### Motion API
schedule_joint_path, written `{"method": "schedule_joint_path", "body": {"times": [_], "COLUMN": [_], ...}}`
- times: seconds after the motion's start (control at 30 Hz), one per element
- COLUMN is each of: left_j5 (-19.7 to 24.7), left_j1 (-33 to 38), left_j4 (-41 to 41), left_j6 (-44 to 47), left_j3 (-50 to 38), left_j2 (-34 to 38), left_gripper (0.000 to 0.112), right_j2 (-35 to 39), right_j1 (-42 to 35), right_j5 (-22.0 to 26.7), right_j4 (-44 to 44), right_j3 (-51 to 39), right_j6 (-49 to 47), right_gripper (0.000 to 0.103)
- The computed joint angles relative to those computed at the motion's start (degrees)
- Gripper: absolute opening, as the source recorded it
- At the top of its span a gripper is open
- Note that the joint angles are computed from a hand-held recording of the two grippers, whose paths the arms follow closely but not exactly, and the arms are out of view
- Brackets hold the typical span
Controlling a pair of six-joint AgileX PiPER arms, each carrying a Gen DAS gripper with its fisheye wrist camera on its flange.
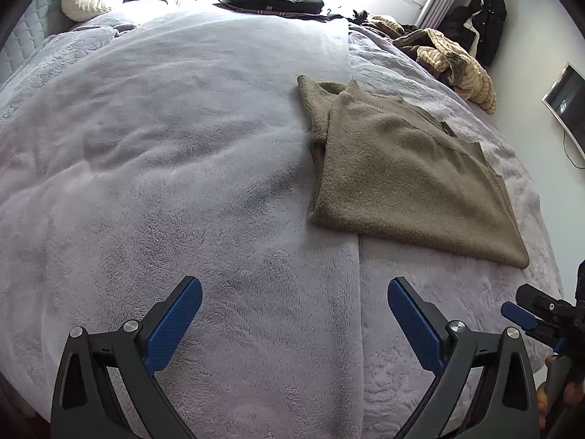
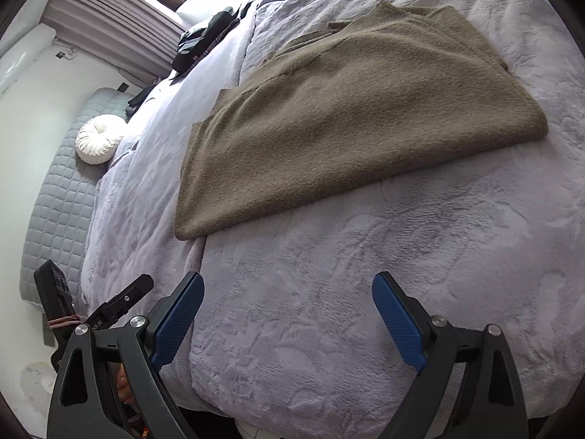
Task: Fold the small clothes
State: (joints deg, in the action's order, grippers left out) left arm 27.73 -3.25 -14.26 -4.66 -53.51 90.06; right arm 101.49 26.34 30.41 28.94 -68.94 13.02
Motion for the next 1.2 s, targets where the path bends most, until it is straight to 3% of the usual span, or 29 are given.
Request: {"method": "schedule_joint_path", "body": {"times": [0.1,0.23,0.47,0.67,0.7,0.73,0.77,0.8,0.83,0.97,1.2], "left_j5": [0.6,1.9,4.0,11.1,12.6,14.0,15.8,18.2,20.3,29.2,38.3], "left_j1": [0.9,5.8,10.8,13.2,13.4,13.7,14.1,14.5,14.6,14.2,11.0], "left_j4": [-1.8,-10.7,-19.1,-35.0,-37.0,-39.4,-42.3,-45.4,-47.1,-49.3,-50.1], "left_j6": [2.4,10.5,17.2,30.3,31.4,32.7,34.5,36.0,36.5,33.1,24.3], "left_j3": [-1.2,-3.1,-8.6,-16.9,-18.7,-20.2,-21.7,-23.9,-25.9,-37.4,-60.2], "left_j2": [1.4,3.6,9.1,17.0,18.5,19.8,21.3,23.4,25.3,34.6,48.6], "left_gripper": [0.102,0.102,0.102,0.102,0.102,0.102,0.102,0.102,0.102,0.102,0.102], "right_j2": [2.5,8.9,20.9,26.8,27.8,28.8,29.8,30.7,31.2,30.5,29.3], "right_j1": [-1.4,-2.7,-1.0,-0.8,-1.3,-1.7,-2.3,-2.9,-3.6,-5.1,-5.3], "right_j5": [-0.5,0.7,0.6,-2.5,-1.4,-0.2,1.3,2.7,4.0,6.1,9.3], "right_j4": [12.1,29.8,41.1,58.9,61.3,62.4,61.6,60.3,59.6,57.2,47.1], "right_j3": [-0.8,-4.6,-15.8,-20.4,-21.1,-21.9,-23.1,-24.6,-25.5,-28.3,-35.3], "right_j6": [-9.4,-21.8,-26.0,-36.3,-37.4,-37.5,-36.3,-35.0,-34.6,-36.6,-32.6], "right_gripper": [0.095,0.095,0.095,0.094,0.087,0.065,0.051,0.024,0.015,0.012,0.012]}}
